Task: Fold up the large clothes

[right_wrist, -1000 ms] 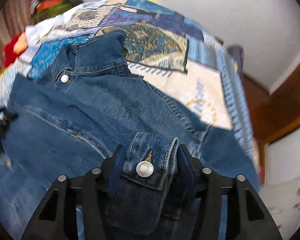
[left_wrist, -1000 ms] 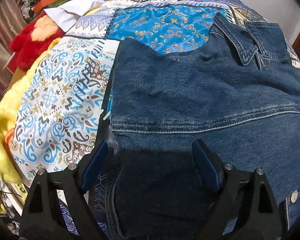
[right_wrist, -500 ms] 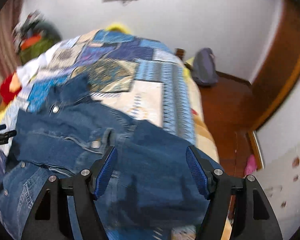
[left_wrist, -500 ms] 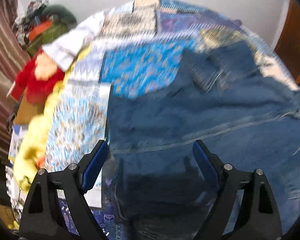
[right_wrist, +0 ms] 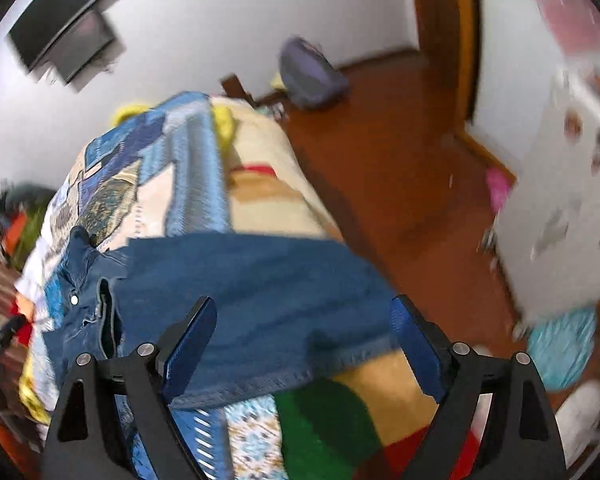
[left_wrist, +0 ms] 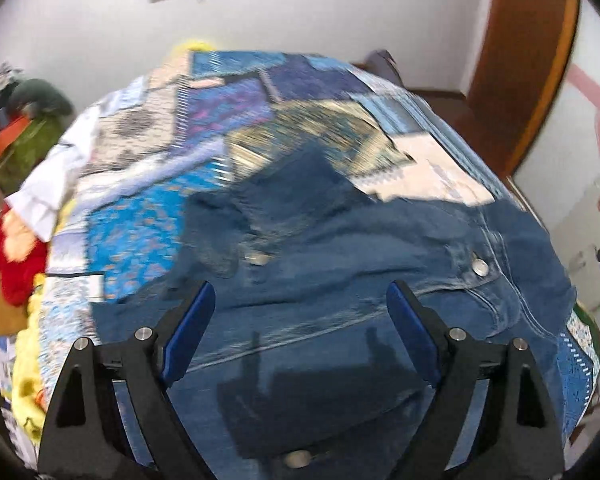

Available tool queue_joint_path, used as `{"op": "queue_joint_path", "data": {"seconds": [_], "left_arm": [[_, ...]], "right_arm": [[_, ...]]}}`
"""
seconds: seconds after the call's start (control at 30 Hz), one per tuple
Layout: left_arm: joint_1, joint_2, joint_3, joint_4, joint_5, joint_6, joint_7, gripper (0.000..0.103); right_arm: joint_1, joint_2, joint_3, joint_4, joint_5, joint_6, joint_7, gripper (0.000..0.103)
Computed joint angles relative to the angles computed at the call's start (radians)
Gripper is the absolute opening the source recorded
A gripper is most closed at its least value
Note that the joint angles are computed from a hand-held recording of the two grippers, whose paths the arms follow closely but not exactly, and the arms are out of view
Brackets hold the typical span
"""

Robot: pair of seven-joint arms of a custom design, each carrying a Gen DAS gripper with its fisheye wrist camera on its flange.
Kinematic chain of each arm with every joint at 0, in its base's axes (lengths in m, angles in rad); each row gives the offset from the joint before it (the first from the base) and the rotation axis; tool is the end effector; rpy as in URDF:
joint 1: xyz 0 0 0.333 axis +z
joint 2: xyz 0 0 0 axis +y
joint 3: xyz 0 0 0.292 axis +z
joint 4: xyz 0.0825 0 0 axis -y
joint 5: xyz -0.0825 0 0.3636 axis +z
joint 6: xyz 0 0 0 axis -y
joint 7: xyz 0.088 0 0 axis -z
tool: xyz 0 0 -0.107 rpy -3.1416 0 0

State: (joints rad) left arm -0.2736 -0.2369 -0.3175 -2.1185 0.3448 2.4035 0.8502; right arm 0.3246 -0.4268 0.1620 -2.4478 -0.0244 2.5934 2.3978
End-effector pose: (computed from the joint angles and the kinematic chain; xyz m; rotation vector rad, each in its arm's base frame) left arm 0.4228 -0.2949 0.5488 -1.7992 1.9456 -0.6094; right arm 0.3956 0.2155 0.5041 -1.5143 2.0930 -0.2115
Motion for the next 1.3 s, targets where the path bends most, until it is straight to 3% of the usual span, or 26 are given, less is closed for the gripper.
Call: {"op": "queue_joint_path", "data": {"seconds": [0.23, 0.3, 0.4, 0.53, 0.6, 0.63, 0.73, 0.9, 1.07, 1.3], "left_arm": [[-0.058, 0.188, -0.008, 0.113, -0.029, -0.05, 0.044, 0.088], [-0.073, 0.21, -0.001, 0.123, -0.037, -0.061, 0.049, 0.088], [-0.09, 0.234, 0.006, 0.127, -0.011, -0.062, 0.021, 0.088], [-0.099, 0.223, 0.015, 0.119, 0.0, -0.058, 0.011, 0.088], [-0.1, 0.213, 0.016, 0.111, -0.003, -0.06, 0.012, 0.088], [-0.1, 0.211, 0.015, 0.109, -0.001, -0.061, 0.012, 0.088], [-0.101, 0.183, 0.012, 0.095, 0.013, -0.072, 0.003, 0.088], [-0.088, 0.083, 0.004, 0.027, 0.031, -0.042, -0.024, 0.088], [-0.055, -0.05, -0.009, -0.06, 0.05, -0.009, -0.053, 0.088], [-0.011, -0.261, -0.015, -0.2, 0.034, 0.027, -0.058, 0.088]], "right_arm": [[0.154, 0.036, -0.167, -0.158, 0.416, 0.151, -0.146, 0.087], [0.154, 0.055, -0.163, -0.171, 0.478, 0.185, -0.165, 0.087], [0.12, 0.08, -0.125, -0.164, 0.464, 0.214, -0.15, 0.083], [0.124, 0.133, -0.13, -0.12, 0.489, 0.231, -0.188, 0.058], [0.1, 0.147, -0.107, -0.096, 0.457, 0.232, -0.17, 0.043], [0.083, 0.147, -0.088, -0.083, 0.421, 0.228, -0.148, 0.031], [0.028, 0.148, -0.033, -0.043, 0.293, 0.239, -0.052, 0.021], [-0.026, 0.13, 0.024, 0.062, 0.094, 0.246, 0.055, 0.015], [-0.013, 0.184, 0.057, 0.257, -0.029, 0.281, 0.069, 0.011], [0.137, 0.453, 0.082, 0.662, -0.071, 0.252, -0.028, 0.011]]}}
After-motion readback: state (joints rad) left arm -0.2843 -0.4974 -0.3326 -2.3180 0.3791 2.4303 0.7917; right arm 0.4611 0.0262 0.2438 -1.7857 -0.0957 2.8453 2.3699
